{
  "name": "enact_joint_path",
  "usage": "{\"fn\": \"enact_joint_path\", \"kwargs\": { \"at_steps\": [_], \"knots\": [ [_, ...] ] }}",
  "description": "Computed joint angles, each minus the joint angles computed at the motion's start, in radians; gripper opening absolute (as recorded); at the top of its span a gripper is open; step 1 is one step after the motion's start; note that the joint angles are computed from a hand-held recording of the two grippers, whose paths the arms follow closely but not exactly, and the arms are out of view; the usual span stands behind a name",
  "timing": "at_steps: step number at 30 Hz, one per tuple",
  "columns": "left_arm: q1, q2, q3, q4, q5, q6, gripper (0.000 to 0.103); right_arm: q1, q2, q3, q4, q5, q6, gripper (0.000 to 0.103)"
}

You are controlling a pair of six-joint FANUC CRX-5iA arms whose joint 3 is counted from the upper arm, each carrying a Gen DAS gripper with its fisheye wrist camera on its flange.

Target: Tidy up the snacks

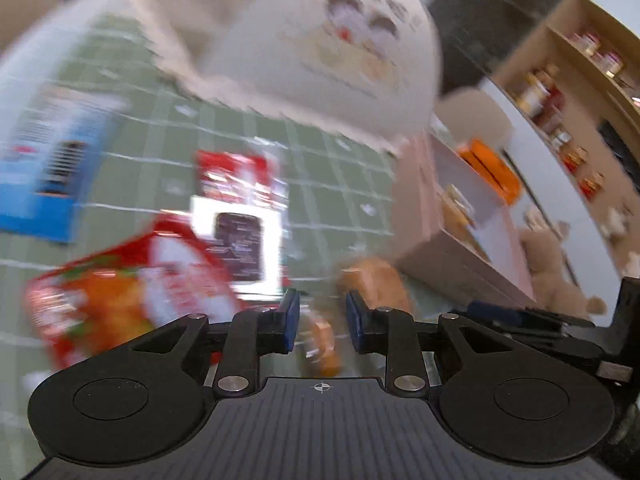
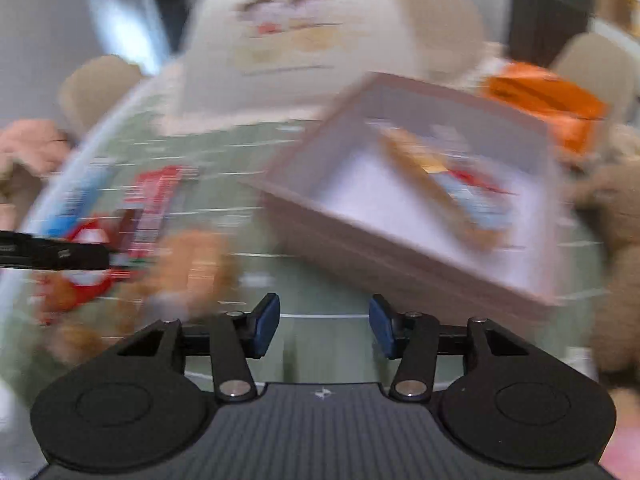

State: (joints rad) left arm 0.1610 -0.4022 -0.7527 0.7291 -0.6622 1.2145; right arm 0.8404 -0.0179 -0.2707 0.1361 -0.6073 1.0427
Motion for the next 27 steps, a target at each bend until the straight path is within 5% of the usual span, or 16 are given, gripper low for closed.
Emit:
{"fn": "enact_joint_path", "kwargs": {
  "at_steps": [5, 8, 10, 15, 20, 23, 27],
  "knots": [
    [0.073, -0.123, 0.04, -0.279, -0.158, 0.283, 0.029, 0.065, 0.102, 0.081, -0.007, 0.058, 0.085, 0.058],
    [0.108, -0.178, 0.024, -0.299, -0.251, 0.378, 0.029, 0.091, 0.148, 0.094, 0.076, 0.063, 0.035, 0.066],
    [0.112, -0.212, 0.009, -0.308, -0.268, 0.415, 0.029, 0.092, 0.138, 0.082, 0.077, 0.053, 0.04, 0.06],
    [0.011, -0.171, 0.044, -0.367, -0.16, 0.426, 0.029, 0.102, 0.004, -0.076, 0.14, 0.04, -0.064, 0.057],
    [-0.152, 0.016, 0.153, -0.491, -0.047, 0.431, 0.03, 0.115, -0.149, -0.231, 0.211, 0.012, -0.198, 0.058],
    [-0.231, 0.121, 0.258, -0.664, -0.046, 0.549, 0.03, 0.143, -0.22, -0.31, 0.297, 0.002, -0.287, 0.058],
    [-0.259, 0.201, 0.301, -0.637, -0.064, 0.486, 0.032, 0.176, -0.288, -0.388, 0.409, -0.004, -0.383, 0.058]
  ]
}}
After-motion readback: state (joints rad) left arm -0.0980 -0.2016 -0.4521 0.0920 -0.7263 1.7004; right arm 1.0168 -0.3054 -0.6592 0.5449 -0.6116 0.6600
